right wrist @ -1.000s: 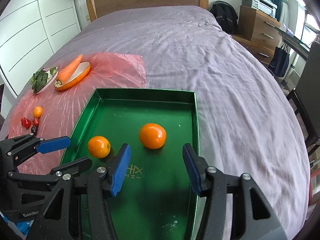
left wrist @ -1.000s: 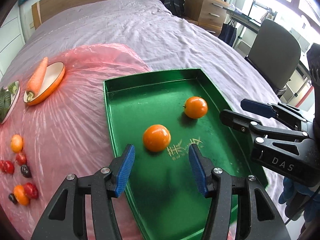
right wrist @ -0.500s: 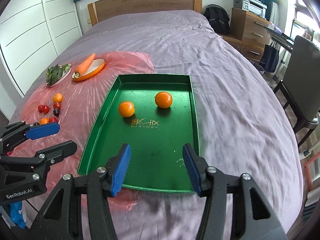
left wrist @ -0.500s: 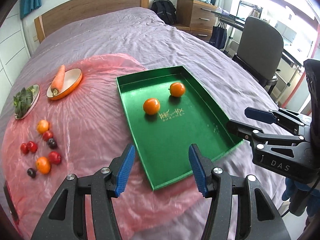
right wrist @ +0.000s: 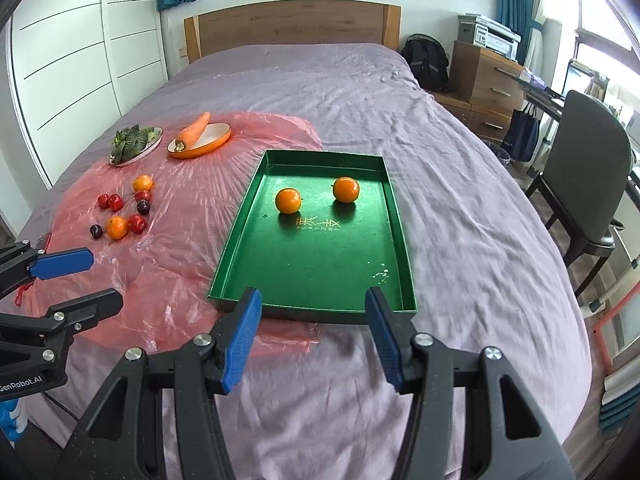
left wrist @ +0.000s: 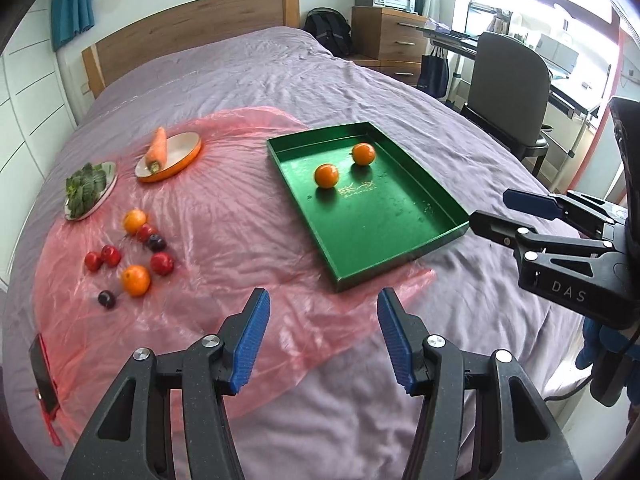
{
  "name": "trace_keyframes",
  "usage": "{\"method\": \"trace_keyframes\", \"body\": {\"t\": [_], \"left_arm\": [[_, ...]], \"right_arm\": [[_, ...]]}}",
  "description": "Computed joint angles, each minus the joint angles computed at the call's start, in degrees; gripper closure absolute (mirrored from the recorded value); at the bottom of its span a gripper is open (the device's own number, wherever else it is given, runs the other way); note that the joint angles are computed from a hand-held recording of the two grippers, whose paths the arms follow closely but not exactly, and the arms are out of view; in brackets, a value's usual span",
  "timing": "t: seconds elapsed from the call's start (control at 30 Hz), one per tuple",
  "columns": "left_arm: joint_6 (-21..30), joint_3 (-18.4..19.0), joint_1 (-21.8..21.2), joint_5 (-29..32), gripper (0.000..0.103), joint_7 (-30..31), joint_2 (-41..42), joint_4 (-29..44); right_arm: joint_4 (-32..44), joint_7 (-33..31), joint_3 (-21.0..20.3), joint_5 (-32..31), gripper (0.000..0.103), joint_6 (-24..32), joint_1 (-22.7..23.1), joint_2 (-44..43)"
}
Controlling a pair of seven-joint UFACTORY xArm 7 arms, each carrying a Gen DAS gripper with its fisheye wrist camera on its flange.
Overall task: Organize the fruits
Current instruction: 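Withdraw both tools from the tray back toward the fruit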
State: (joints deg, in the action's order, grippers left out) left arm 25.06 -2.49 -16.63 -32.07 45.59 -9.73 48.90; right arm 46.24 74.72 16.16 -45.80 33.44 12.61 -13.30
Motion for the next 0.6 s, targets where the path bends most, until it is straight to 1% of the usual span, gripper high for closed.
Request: {"method": "trace_keyframes", "body": {"t": [0.03, 0.1, 0.17, 0.3, 0.43, 0.5, 0.6], "left_arm": [[0.0, 0.5, 0.3, -0.4, 0.053, 0.6, -0.6, -0.7], [0.1, 1.7, 0.9, -1.2, 0.053, 1.7, -1.6, -1.9], [0.1, 2.9, 1.4, -2.2, 0.053, 3.3, -2.2, -3.0], [-1.6, 4.9, 2.7, -3.6, 0.053, 6.9, -3.1, -5.6], [-2.1, 7.1, 4.0, -6.5, 0.053, 11.5, -2.7, -6.8], [-2.6, 8.0, 4.8, -8.2, 0.053, 13.9, -2.3, -7.3], [-1.6, 9.1, 6.2, -11.0, 0.053, 17.7, -1.3, -7.1]], "right_arm": [[0.5, 0.7, 0.7, -0.2, 0.016, 0.8, 0.2, 0.2], [1.2, 1.8, 1.2, -0.5, 0.016, 0.2, 1.0, 0.9], [2.4, 3.7, 2.2, -1.7, 0.016, 0.8, 1.8, 2.1], [4.9, 6.8, 2.6, -4.5, 0.016, 0.2, 4.2, 5.1], [7.7, 9.1, 1.8, -6.6, 0.016, -0.5, 7.5, 9.0], [9.3, 9.3, 1.0, -7.5, 0.016, -0.9, 9.3, 11.1], [12.0, 7.8, -0.4, -7.6, 0.016, -1.6, 11.7, 14.3]]}}
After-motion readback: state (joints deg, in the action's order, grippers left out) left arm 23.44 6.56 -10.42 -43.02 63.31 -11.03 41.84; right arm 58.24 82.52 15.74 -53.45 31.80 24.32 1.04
